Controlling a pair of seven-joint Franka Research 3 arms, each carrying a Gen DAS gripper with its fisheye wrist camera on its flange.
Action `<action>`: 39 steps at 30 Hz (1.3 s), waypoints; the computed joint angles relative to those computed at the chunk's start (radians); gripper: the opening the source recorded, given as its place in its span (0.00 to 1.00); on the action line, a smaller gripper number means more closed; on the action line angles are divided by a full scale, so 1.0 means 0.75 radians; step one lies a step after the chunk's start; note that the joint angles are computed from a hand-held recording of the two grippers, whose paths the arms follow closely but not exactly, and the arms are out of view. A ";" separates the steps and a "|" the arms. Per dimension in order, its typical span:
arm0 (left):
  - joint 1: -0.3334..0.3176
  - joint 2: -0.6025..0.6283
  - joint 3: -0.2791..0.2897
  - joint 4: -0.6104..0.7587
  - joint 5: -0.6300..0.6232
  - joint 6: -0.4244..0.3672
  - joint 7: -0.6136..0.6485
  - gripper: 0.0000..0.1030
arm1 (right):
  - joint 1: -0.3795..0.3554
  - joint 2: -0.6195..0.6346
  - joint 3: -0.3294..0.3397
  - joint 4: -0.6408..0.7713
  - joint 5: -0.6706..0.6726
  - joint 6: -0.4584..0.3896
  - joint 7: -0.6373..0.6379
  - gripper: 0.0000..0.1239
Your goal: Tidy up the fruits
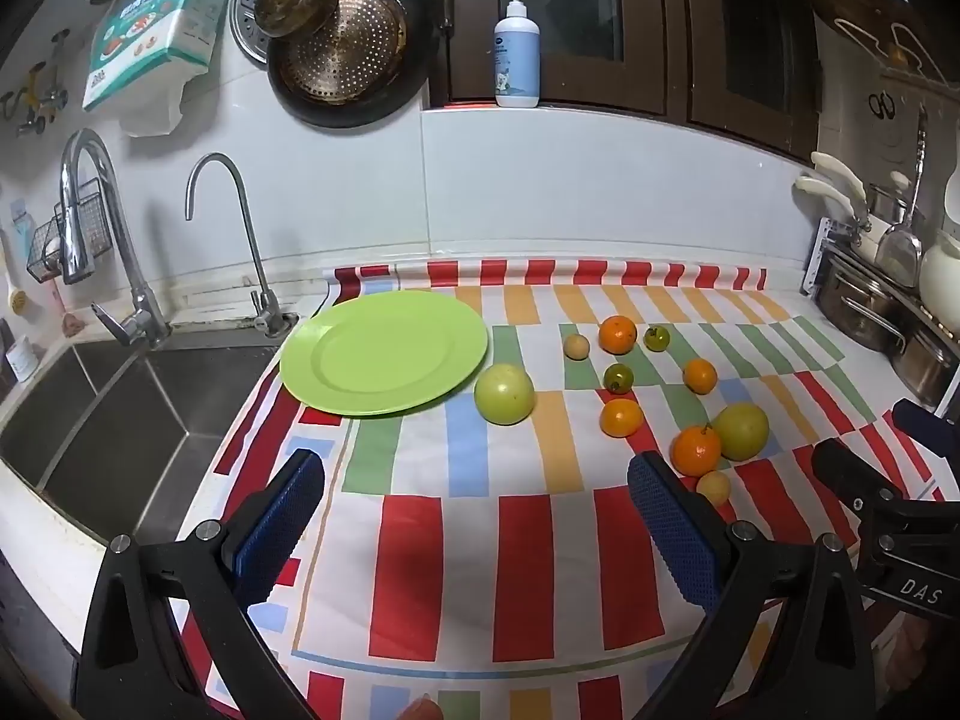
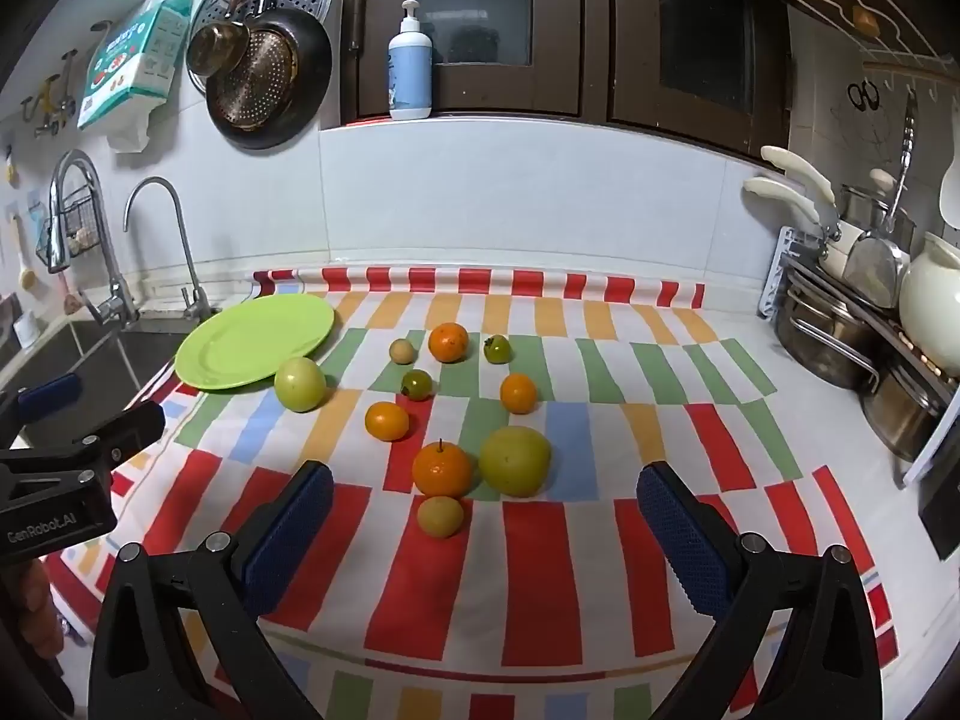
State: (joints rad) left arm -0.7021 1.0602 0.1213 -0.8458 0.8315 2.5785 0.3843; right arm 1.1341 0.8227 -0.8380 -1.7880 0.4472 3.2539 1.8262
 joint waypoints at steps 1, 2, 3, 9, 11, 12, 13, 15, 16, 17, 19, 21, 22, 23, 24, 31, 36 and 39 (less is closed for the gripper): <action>-0.002 0.000 0.003 0.001 0.002 -0.004 0.000 1.00 | -0.006 -0.007 0.007 0.000 -0.002 -0.007 -0.003 0.83; -0.002 -0.002 0.003 -0.004 0.004 0.000 -0.002 1.00 | -0.010 -0.009 0.010 -0.001 -0.006 -0.005 -0.003 0.83; -0.001 -0.001 0.001 -0.001 0.002 -0.006 0.005 1.00 | -0.011 -0.009 0.010 -0.002 -0.007 -0.004 -0.002 0.83; 0.003 -0.029 -0.002 -0.037 0.011 0.012 0.000 1.00 | -0.003 -0.002 0.001 -0.004 -0.003 0.004 -0.008 0.83; -0.003 -0.024 0.001 -0.027 0.012 -0.002 -0.006 1.00 | -0.037 -0.023 0.035 -0.005 -0.003 0.010 -0.022 0.83; -0.004 -0.034 0.002 -0.043 0.016 0.003 -0.014 1.00 | -0.036 -0.021 0.032 -0.002 0.000 0.005 -0.024 0.83; -0.001 -0.025 -0.004 -0.022 0.009 -0.009 -0.003 1.00 | -0.032 -0.018 0.026 0.001 0.001 0.001 -0.022 0.83; -0.002 -0.030 -0.002 -0.028 0.013 -0.004 -0.009 1.00 | -0.027 -0.016 0.027 -0.003 0.003 0.007 -0.019 0.83; -0.002 -0.029 -0.003 -0.025 0.014 -0.003 -0.007 1.00 | -0.025 -0.013 0.025 0.000 0.005 0.006 -0.019 0.83; -0.003 -0.045 0.005 -0.057 0.025 0.020 -0.031 1.00 | -0.018 -0.004 0.018 0.001 0.009 0.011 -0.016 0.83; -0.002 -0.047 0.003 -0.063 0.030 0.028 -0.034 1.00 | 0.000 -0.004 0.005 -0.008 0.017 0.011 -0.017 0.83; -0.005 -0.054 0.008 -0.076 0.040 0.035 -0.047 1.00 | -0.007 -0.019 0.012 -0.014 0.015 0.013 -0.027 0.83; -0.007 -0.058 0.011 -0.082 0.046 0.036 -0.056 1.00 | -0.002 -0.018 0.010 -0.017 0.019 0.017 -0.028 0.83; -0.008 -0.062 0.014 -0.088 0.053 0.039 -0.065 1.00 | -0.004 -0.018 0.013 -0.017 0.021 0.017 -0.032 0.83; -0.007 -0.064 0.014 -0.089 0.057 0.039 -0.068 1.00 | -0.014 -0.004 0.017 0.008 0.024 0.007 -0.031 0.83; -0.008 -0.072 0.012 -0.103 0.077 0.045 -0.085 1.00 | -0.020 -0.022 0.035 -0.006 0.039 0.026 -0.060 0.83; -0.009 -0.078 0.011 -0.110 0.089 0.043 -0.097 1.00 | -0.014 -0.019 0.032 -0.005 0.050 0.026 -0.068 0.83; -0.007 -0.077 0.008 -0.108 0.091 0.042 -0.096 1.00 | -0.017 -0.023 0.036 -0.009 0.055 0.035 -0.078 0.83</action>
